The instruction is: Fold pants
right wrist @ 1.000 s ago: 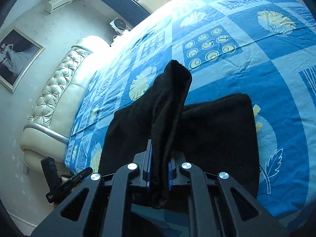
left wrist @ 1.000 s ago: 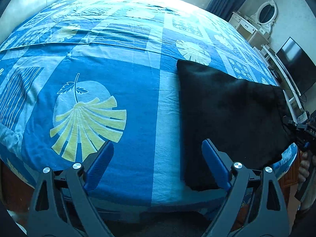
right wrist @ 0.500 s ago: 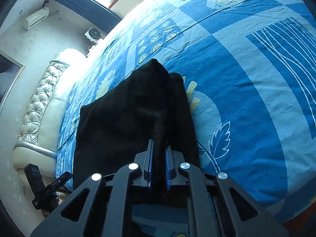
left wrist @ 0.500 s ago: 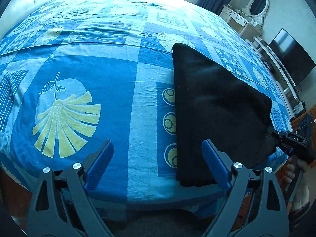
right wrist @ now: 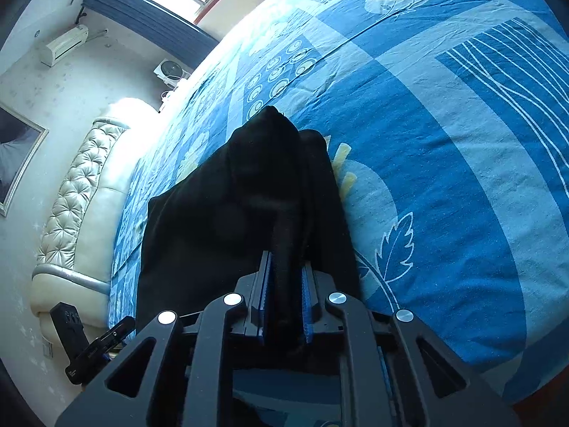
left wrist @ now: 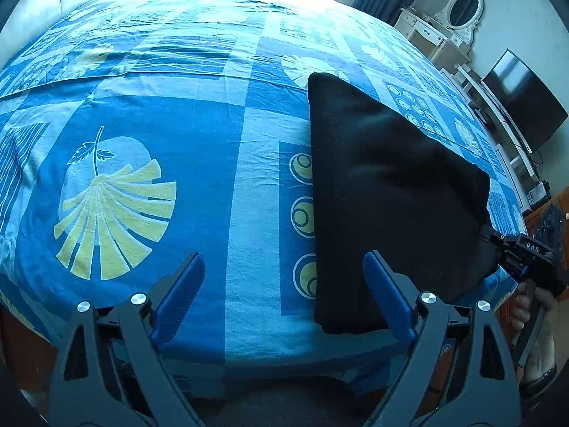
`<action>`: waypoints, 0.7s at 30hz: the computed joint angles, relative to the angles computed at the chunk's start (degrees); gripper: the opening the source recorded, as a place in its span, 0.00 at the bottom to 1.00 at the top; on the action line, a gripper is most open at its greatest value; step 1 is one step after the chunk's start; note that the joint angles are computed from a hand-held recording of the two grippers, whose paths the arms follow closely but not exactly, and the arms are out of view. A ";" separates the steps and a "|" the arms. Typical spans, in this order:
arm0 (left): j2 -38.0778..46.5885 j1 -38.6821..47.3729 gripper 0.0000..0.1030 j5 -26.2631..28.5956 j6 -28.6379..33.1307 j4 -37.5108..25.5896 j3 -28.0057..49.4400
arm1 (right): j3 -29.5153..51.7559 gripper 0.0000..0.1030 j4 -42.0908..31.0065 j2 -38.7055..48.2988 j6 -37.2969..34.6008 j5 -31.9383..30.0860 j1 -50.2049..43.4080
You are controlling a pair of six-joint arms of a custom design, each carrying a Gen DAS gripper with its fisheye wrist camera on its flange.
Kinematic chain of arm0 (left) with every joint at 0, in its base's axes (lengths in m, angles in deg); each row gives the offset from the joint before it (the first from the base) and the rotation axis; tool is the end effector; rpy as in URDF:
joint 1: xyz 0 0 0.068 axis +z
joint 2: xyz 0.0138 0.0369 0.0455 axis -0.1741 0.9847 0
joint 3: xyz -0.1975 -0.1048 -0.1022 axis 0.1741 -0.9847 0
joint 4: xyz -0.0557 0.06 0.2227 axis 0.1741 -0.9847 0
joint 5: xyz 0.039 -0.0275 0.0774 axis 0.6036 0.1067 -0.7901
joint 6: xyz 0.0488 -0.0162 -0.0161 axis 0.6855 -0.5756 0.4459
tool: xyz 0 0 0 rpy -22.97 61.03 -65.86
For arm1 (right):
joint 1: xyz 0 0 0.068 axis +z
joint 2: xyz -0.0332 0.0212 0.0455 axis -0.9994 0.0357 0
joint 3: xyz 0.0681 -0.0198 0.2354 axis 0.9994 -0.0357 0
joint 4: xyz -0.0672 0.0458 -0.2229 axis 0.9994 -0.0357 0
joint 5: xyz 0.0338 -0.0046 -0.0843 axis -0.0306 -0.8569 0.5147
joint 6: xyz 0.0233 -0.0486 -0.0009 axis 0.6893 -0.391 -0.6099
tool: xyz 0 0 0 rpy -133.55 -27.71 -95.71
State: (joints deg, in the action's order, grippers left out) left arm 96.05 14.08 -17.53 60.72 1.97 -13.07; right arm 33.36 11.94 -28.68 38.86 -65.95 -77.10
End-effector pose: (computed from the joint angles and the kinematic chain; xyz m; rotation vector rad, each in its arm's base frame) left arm 0.1919 0.0689 0.2056 0.0269 2.6198 -0.3734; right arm 0.1764 0.0470 0.1671 0.5233 2.4513 0.8674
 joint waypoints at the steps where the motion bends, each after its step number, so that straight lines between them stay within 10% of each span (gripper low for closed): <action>1: -0.02 0.05 0.88 0.06 0.13 0.07 -0.21 | 0.13 0.19 -0.38 -0.25 -0.12 -0.18 -0.07; 8: -0.18 0.47 0.88 0.39 1.21 0.27 -0.79 | -0.92 0.73 -8.14 -13.70 1.30 -1.14 -4.57; 21: 16.48 2.63 0.88 12.09 4.84 -7.14 7.86 | -8.87 0.73 1.14 -10.16 3.33 -10.60 -5.57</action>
State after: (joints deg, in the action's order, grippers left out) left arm 112.53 16.71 -5.44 65.56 -5.18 -5.21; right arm 24.49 13.08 -38.84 42.19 -76.55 -82.66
